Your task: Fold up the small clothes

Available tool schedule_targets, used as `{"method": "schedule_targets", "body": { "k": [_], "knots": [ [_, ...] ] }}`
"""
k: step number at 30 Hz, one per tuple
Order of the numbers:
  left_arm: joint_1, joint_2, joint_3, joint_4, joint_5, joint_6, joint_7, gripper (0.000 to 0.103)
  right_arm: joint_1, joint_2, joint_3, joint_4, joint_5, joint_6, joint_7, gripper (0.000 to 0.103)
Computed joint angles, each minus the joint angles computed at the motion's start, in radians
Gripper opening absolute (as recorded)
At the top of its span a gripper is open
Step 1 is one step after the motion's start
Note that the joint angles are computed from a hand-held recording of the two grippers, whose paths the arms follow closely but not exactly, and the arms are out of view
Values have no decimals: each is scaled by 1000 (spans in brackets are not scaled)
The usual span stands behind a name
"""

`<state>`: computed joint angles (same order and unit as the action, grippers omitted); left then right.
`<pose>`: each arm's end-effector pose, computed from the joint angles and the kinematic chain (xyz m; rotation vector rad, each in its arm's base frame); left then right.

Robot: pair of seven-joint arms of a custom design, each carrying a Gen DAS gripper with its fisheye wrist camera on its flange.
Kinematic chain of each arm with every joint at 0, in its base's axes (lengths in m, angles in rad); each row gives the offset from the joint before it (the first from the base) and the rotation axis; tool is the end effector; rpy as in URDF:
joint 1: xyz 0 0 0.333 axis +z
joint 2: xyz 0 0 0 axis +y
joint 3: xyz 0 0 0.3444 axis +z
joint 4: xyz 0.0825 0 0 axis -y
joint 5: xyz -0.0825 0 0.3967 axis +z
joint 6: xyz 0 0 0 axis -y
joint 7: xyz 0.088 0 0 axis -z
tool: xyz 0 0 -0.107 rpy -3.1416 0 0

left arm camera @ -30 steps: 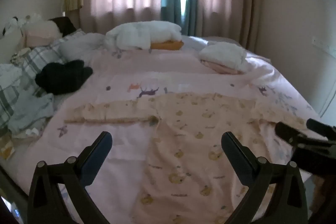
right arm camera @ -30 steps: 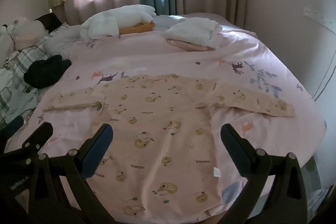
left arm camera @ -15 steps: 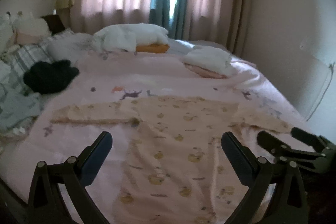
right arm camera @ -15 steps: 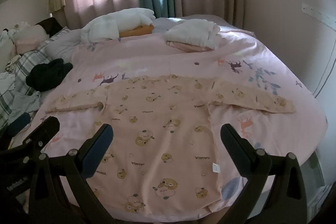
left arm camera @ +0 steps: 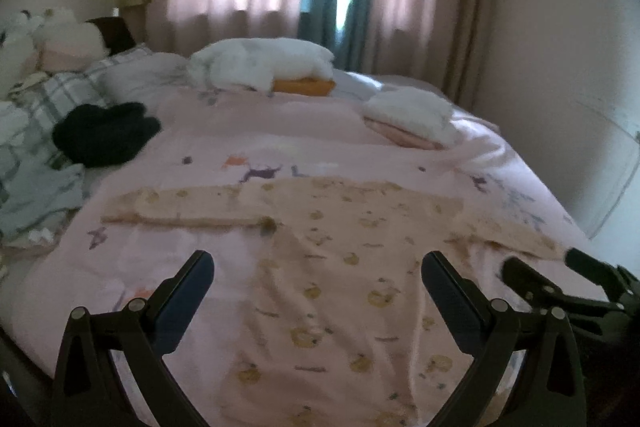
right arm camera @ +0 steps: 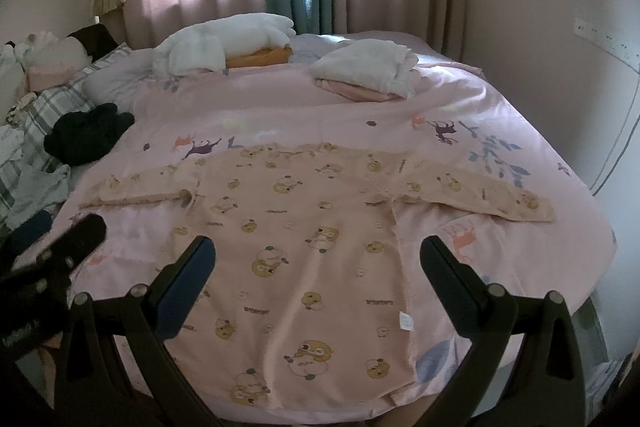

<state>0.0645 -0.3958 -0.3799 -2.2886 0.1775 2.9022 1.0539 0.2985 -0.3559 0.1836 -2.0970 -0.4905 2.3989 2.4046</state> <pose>0.4552 -0.1917 0.6348 -1.6583 1.6567 -1.0298 0.4370 0.2422 0.6655 -1.6744 1.8266 -0.7553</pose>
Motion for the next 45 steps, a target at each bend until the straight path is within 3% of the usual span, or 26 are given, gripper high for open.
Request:
{"method": "schedule_targets", "body": {
  "k": [11, 45],
  "knots": [
    [23, 5, -26, 12, 43, 4, -6, 103, -8, -1, 7, -1, -27, -20, 18, 103],
    [13, -5, -13, 3, 47, -6, -22, 103, -2, -11, 12, -3, -30, -30, -5, 103]
  ]
}}
